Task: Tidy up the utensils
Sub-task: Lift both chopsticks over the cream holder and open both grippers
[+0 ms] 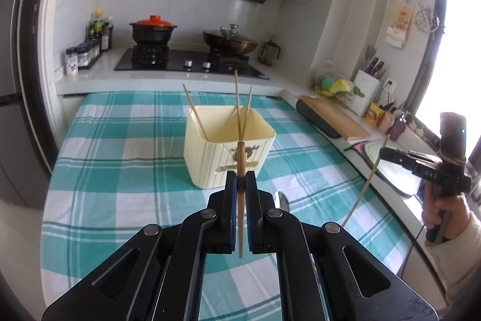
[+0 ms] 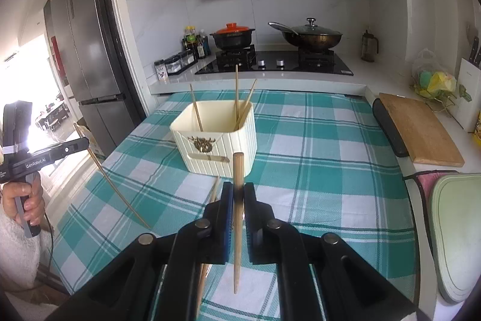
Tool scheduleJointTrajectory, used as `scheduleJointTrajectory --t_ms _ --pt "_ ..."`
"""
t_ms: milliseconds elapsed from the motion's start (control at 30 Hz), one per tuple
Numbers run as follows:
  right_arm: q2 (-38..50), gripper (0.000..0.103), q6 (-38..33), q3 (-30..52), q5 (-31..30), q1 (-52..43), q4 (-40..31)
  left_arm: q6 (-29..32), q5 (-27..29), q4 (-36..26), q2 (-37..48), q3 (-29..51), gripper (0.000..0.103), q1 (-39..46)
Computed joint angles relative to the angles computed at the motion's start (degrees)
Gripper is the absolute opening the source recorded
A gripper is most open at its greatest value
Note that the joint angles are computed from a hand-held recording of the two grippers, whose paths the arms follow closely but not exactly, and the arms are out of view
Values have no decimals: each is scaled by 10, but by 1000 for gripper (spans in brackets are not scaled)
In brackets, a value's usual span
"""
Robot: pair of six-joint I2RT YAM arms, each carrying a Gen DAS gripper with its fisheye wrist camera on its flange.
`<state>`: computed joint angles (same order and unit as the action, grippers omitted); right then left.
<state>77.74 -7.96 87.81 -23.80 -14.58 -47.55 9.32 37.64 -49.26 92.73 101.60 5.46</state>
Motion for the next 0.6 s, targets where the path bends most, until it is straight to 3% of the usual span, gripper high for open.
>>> scheduleJointTrajectory --t_ms 167,367,600 --pt "25 7 32 59 19 17 22 -14 11 -20 27 68 3 3" --pt "115 7 24 214 58 44 -11 -40 1 -34 80 189 3 -3" --pt "254 7 58 424 123 94 -5 -139 -93 64 189 358 3 -42"
